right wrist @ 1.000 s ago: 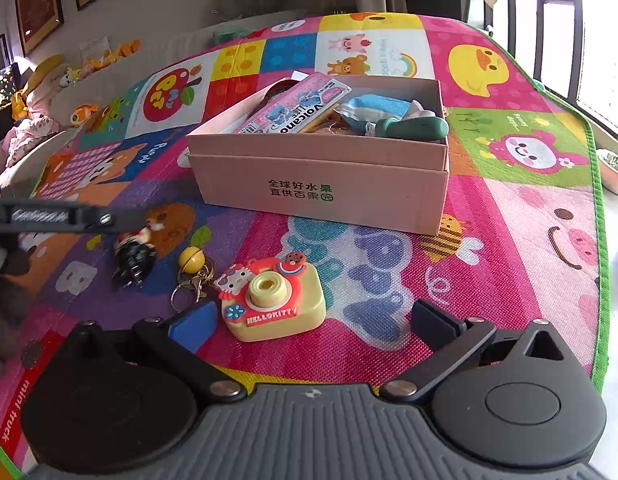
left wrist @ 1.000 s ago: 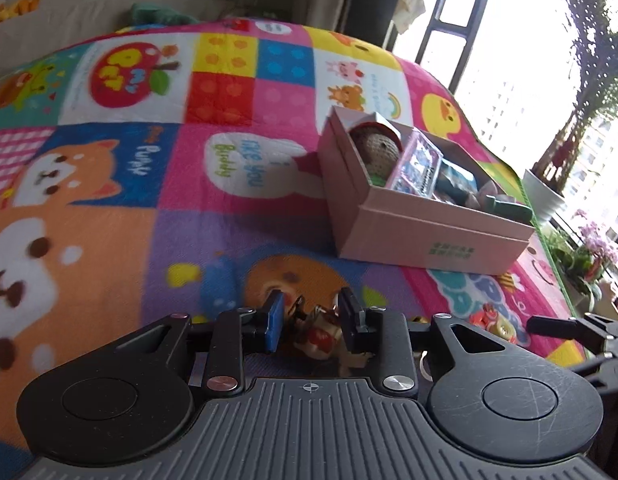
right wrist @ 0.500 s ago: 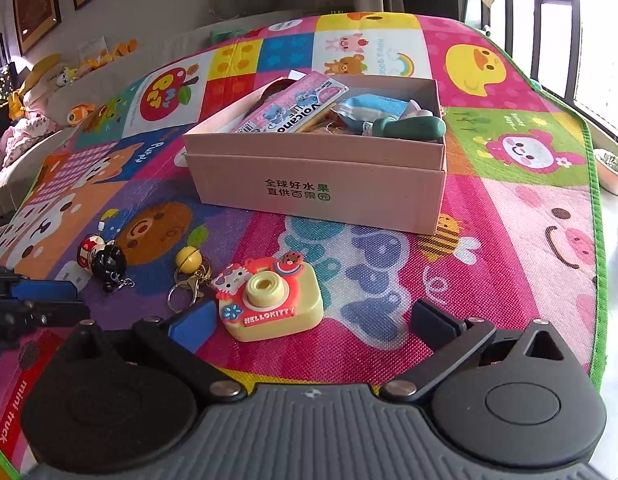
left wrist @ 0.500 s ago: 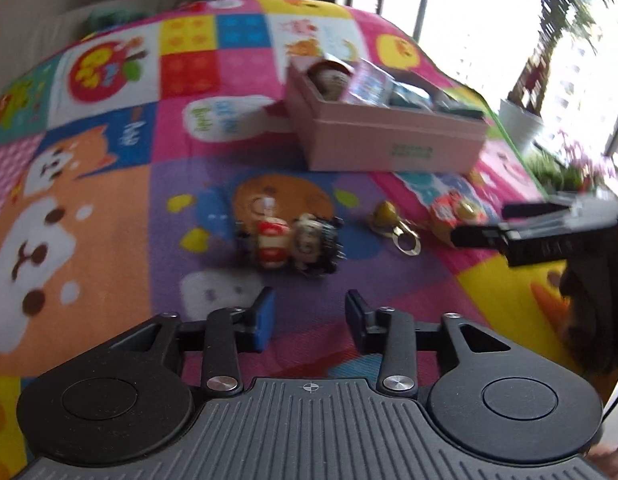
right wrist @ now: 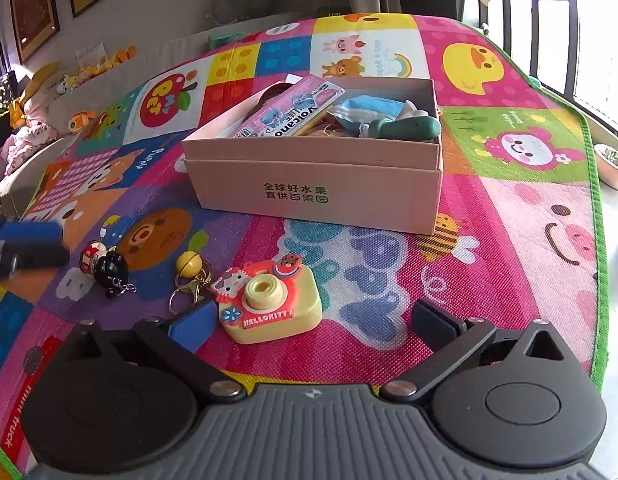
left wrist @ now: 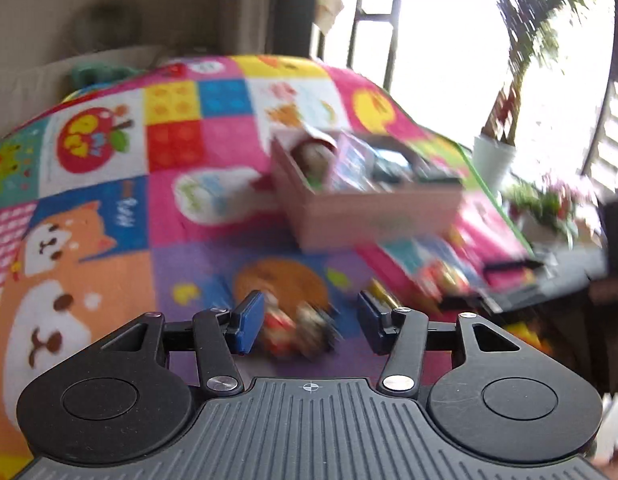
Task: Organize objects
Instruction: 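Grasp the small red-and-white doll figurine with the left tool, then grasp the yellow Hello Kitty toy with the right tool while the left tool holds the figurine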
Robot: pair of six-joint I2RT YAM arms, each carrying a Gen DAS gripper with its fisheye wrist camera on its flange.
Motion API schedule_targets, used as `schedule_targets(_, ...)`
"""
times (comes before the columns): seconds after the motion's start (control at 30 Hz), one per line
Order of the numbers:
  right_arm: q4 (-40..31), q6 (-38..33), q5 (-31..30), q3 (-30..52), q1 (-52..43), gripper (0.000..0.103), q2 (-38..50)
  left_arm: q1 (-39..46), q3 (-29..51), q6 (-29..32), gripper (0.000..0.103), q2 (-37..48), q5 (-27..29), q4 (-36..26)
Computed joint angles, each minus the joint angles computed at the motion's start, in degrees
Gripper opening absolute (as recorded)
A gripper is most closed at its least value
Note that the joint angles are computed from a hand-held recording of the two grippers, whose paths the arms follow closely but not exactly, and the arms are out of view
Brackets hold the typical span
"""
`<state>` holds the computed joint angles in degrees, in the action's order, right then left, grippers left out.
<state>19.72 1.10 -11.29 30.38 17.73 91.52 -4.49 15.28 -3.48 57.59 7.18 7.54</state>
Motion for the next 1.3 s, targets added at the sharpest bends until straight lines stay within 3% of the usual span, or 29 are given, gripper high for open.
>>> schedule_targets(0.07, 0.3, 0.3, -0.5, -0.2, -0.3, 0.103, 0.0, 6.3, 2.0, 1.8, 0.055, 7.0, 8.0, 2.8)
schedule_targets(0.13, 0.5, 0.7, -0.6, -0.3, -0.4, 0.103, -0.1, 8.1, 3.9, 2.6, 0.055, 11.5, 9.3, 2.3)
schedule_targets(0.2, 0.6, 0.9, -0.8, -0.3, -0.6, 0.103, -0.1, 7.7, 4.2, 3.0, 0.055, 11.9, 10.2, 0.2)
schedule_targets(0.27, 0.6, 0.9, -0.8, -0.4, -0.6, 0.103, -0.1, 8.6, 4.0, 5.6, 0.055, 9.6, 17.2, -5.3)
schedule_targets(0.33, 0.6, 0.9, -0.7, -0.4, -0.6, 0.103, -0.2, 6.8, 3.0, 8.4, 0.055, 6.0, 20.5, -9.3)
schedule_targets(0.4, 0.6, 0.9, -0.8, -0.4, -0.6, 0.103, -0.2, 2.9, 1.7, 10.0, 0.055, 0.8, 17.4, -11.9)
schedule_targets(0.53, 0.5, 0.8, -0.7, -0.4, -0.6, 0.103, -0.2, -7.2, 0.9, 8.6, 0.055, -2.9, 1.0, -11.9)
schedule_targets(0.7, 0.6, 0.9, -0.7, -0.5, -0.6, 0.103, -0.2, -9.8, 1.7, 6.2, 0.055, 2.1, -4.8, -6.3)
schedule_targets(0.83, 0.7, 0.8, -0.8, -0.5, -0.6, 0.103, -0.1, -14.4, 2.9, 8.7, 0.055, 8.3, -11.9, -1.0)
schedule_targets(1.03, 0.8, 1.0, -1.0, -0.5, -0.7, 0.103, -0.1, -16.1, 4.3, 11.4, 0.051, 16.8, -13.2, 4.3)
schedule_targets(1.3, 0.9, 1.0, -1.3, -0.5, -0.9, 0.103, 0.0, -13.0, 2.4, 4.6, 0.046, 15.9, -13.2, 6.1)
